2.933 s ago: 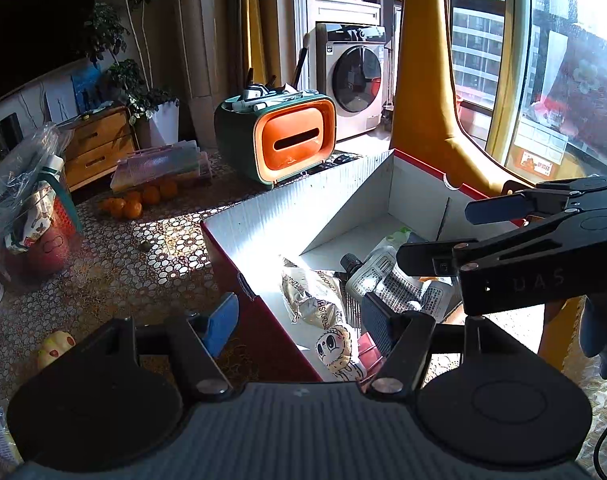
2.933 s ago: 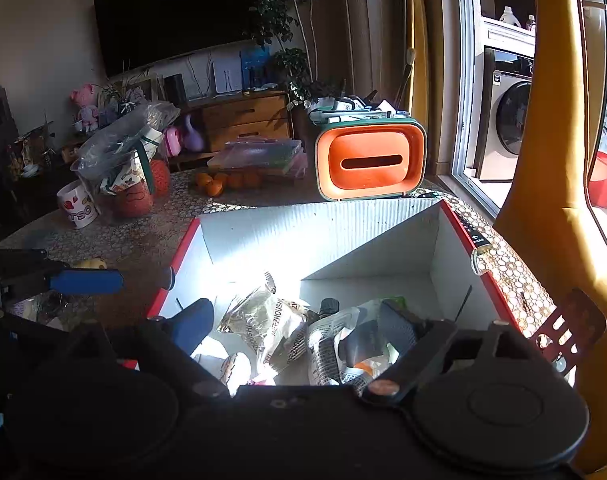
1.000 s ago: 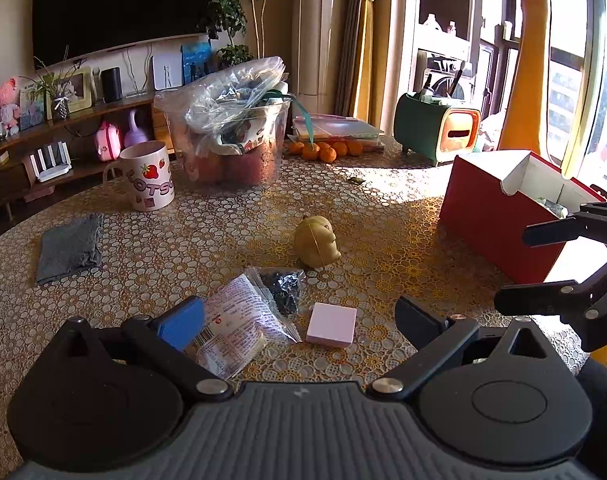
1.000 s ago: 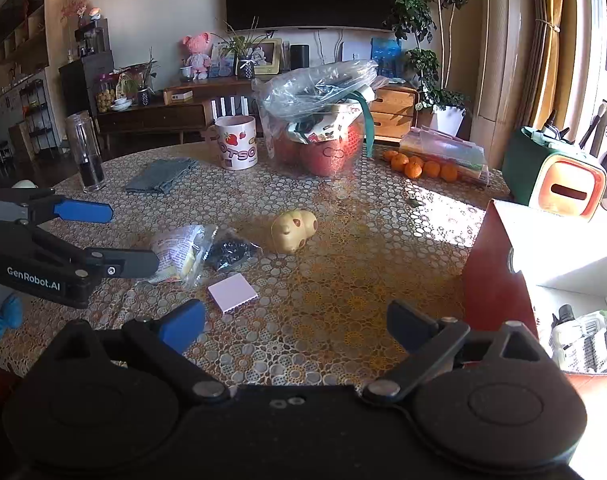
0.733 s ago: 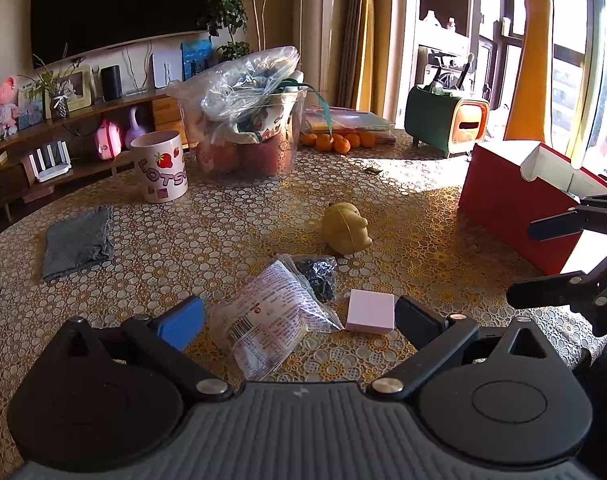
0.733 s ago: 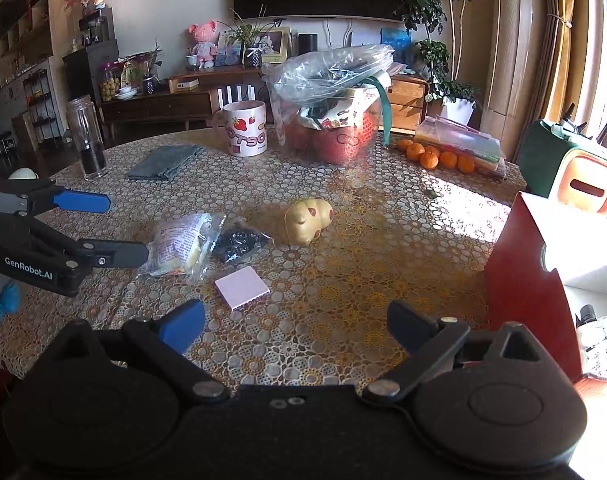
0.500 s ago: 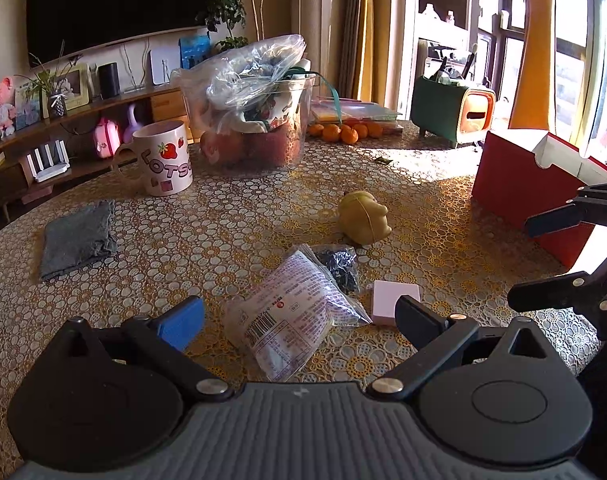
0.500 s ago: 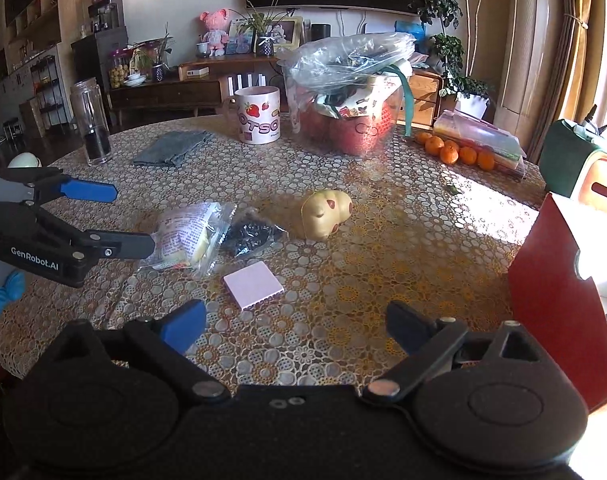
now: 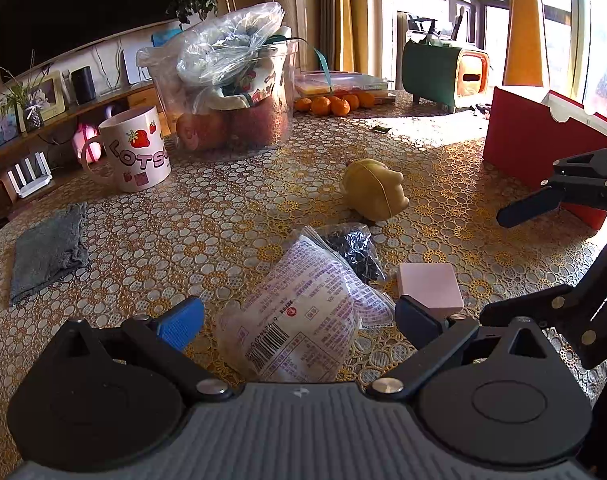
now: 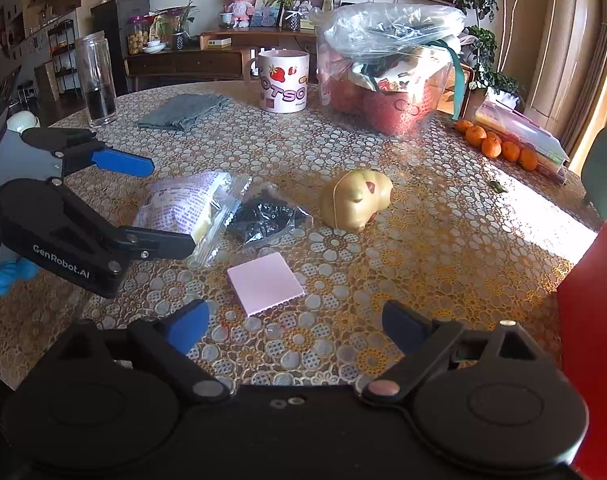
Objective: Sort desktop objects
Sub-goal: 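Move left tool to the white printed bag while right tool reaches the pink sticky-note pad, then close left tool on the white printed bag while right tool closes on the pink pad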
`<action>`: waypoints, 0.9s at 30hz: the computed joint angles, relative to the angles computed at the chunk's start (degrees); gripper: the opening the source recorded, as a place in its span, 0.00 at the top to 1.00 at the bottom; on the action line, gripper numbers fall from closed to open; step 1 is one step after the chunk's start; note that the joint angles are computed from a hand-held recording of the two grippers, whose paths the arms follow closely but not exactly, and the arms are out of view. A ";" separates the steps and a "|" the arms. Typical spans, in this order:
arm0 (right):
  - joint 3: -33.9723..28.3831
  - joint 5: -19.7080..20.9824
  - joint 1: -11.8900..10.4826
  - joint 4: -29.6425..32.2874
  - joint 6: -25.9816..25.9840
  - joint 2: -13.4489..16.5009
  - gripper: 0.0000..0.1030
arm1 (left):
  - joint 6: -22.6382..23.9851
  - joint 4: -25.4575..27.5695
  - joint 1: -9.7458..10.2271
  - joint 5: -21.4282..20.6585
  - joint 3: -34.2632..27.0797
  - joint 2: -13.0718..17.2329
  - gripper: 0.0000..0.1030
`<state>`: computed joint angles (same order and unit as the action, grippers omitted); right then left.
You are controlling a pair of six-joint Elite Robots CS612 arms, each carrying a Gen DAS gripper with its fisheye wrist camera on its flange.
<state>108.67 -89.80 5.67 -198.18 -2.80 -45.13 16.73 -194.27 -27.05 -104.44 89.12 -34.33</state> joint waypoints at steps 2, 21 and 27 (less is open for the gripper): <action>-0.66 0.08 0.09 0.23 -1.21 0.48 0.11 | 0.02 0.02 -0.16 0.76 -0.45 0.38 0.01; -3.94 3.38 -0.25 0.58 -6.62 3.27 0.34 | 0.48 2.25 -0.39 -0.14 -2.41 1.74 0.03; -4.39 5.65 -0.77 0.90 -6.45 3.50 0.40 | -0.31 2.15 -0.36 -0.21 -2.42 1.68 0.07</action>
<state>104.28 -84.16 4.90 -197.28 -9.25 -41.63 16.42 -192.12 -27.41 -104.65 86.70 -32.65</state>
